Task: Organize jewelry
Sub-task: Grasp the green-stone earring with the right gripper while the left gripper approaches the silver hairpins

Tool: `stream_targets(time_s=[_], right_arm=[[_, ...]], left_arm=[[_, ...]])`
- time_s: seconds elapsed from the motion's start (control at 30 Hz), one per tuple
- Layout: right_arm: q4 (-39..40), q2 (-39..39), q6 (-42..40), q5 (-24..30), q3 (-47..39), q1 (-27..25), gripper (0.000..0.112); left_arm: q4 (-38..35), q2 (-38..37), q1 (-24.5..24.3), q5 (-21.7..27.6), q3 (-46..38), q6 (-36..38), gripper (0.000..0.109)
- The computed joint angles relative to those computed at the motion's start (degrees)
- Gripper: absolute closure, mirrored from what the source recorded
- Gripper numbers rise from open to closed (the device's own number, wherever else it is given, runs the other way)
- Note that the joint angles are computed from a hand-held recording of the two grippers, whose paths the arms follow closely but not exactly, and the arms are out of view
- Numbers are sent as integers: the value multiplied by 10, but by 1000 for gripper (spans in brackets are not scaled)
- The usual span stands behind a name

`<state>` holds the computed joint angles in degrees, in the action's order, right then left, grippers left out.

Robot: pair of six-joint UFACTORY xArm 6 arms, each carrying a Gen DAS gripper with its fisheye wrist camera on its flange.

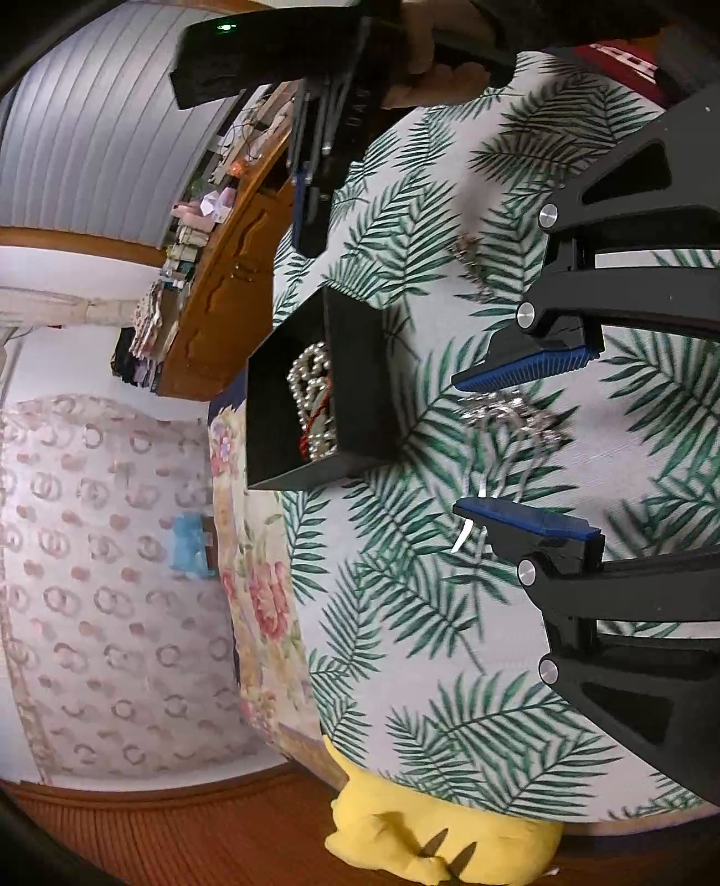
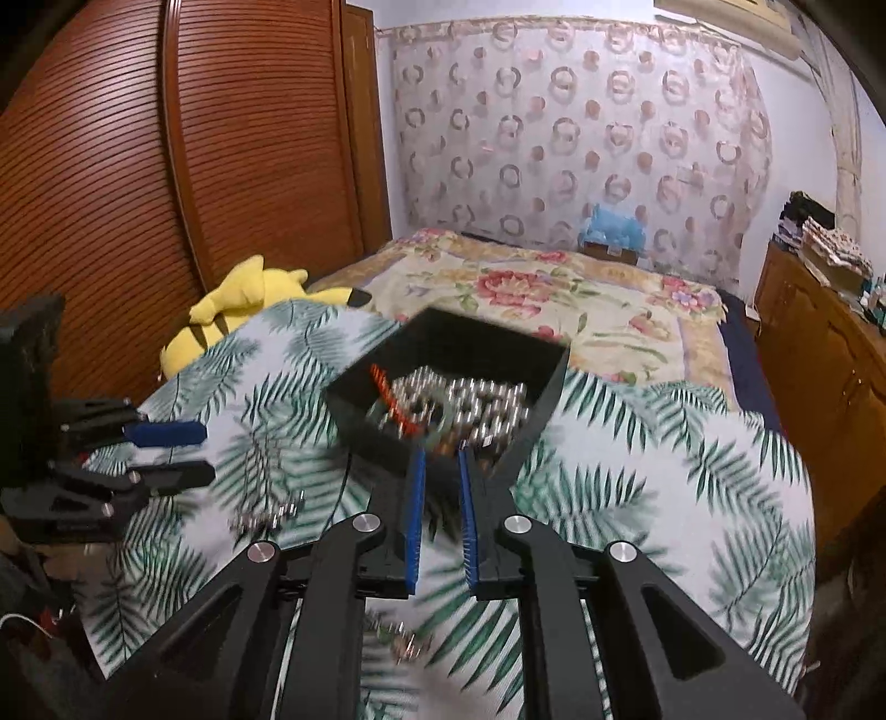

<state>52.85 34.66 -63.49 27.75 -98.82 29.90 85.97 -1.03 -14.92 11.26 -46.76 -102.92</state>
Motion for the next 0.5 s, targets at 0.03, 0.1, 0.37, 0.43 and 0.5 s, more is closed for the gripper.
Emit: stream_targets(time_s=[0.03,0.1,0.37,0.43,0.5], right_arm=[[9,-11,-10,-5,22,1,99],[16,-22,-19,-10,46,2,99],[-6,-55,-20,-27,125,5,97],[-13,-57,-17,-23,133,4,86],[-23,-55,-15,-23,136,6,83]], left_arm=[[8,-2,-3,2,4,-9,71],[15,-5,-9,5,11,-19,71],[46,-26,-30,20,40,-62,71],[50,-32,-33,22,47,-68,70],[53,-39,-32,21,54,-70,58]])
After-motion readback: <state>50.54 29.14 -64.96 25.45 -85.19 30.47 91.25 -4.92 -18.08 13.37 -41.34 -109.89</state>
